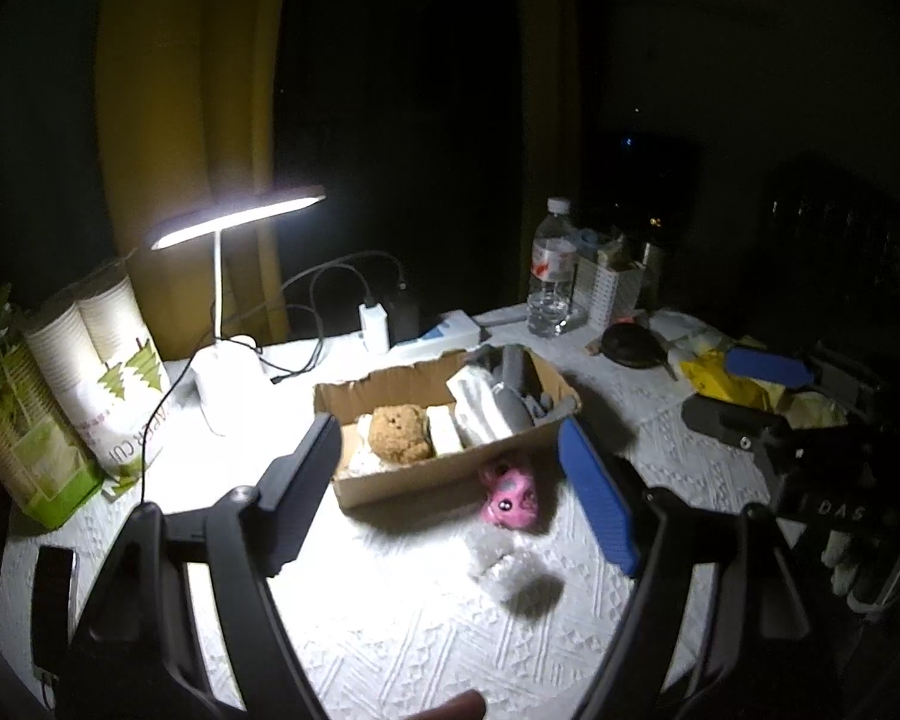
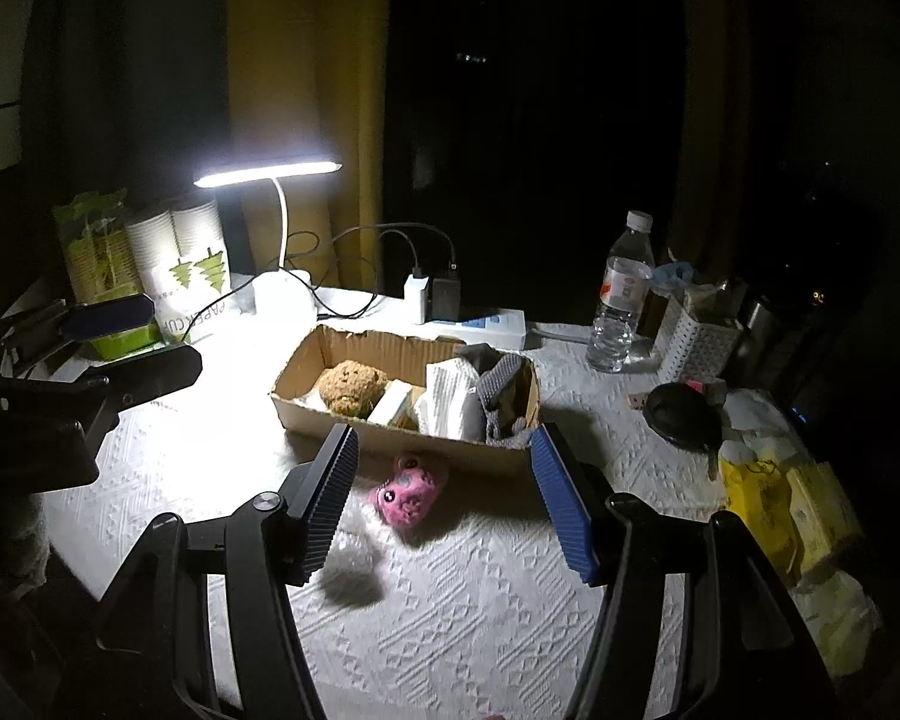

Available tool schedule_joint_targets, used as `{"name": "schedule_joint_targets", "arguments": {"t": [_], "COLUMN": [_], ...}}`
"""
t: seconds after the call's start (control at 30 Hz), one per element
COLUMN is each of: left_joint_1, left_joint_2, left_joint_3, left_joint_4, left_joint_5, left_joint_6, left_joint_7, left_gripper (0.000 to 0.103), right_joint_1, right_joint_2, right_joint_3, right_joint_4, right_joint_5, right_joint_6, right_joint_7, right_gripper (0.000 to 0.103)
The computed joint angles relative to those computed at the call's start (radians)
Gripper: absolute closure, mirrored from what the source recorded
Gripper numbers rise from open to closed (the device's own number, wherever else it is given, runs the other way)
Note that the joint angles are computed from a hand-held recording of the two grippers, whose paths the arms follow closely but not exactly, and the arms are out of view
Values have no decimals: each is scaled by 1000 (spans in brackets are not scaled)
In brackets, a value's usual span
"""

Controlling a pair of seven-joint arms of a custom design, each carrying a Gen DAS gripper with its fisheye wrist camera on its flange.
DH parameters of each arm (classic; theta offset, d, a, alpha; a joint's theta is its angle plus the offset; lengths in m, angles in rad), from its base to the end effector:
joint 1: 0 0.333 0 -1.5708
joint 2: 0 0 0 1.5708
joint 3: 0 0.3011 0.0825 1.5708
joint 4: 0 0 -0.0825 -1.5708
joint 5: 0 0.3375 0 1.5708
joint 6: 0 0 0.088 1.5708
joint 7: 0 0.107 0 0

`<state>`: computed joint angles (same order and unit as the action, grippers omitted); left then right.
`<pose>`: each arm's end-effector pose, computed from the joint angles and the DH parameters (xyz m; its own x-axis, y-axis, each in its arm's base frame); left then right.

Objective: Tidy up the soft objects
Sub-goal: 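Withdraw both open tools from the box back over the table, then lower the left tool and grasp the bubble wrap beside the pink plush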

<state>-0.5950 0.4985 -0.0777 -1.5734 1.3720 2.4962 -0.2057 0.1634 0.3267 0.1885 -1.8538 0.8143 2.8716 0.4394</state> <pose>0.5291 -0.4175 0.4038 0.0950 -0.9939 0.0560 -0.5026 -0.0964 -0.8591 0.6036 0.1655 0.4260 0.6542 -0.7550 0.0450 -0.4970 -0.4740 -0.7268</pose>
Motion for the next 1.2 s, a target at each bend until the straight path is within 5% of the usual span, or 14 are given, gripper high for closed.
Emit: {"name": "schedule_joint_targets", "arguments": {"t": [0.5, 0.9, 1.03, 1.2], "left_joint_1": [-45, -72, -76, -87], "left_joint_2": [84, 203, 242, 309], "left_joint_3": [-7, 39, 53, 64], "left_joint_4": [43, 157, 197, 275], "left_joint_5": [-82, -210, -262, -341], "left_joint_6": [-40, 30, 44, 27], "left_joint_7": [16, 95, 119, 174], "left_gripper": [26, 26, 12, 11], "right_joint_1": [-26, -52, -61, -77], "right_joint_2": [-8, 63, 94, 131], "right_joint_3": [-12, -20, -20, -17], "right_joint_4": [-73, -37, -11, 24], "right_joint_5": [93, 71, 43, 12], "right_joint_6": [-38, -71, -90, -115], "right_joint_7": [-114, -98, -77, -72], "right_gripper": [40, 40, 40, 40]}}
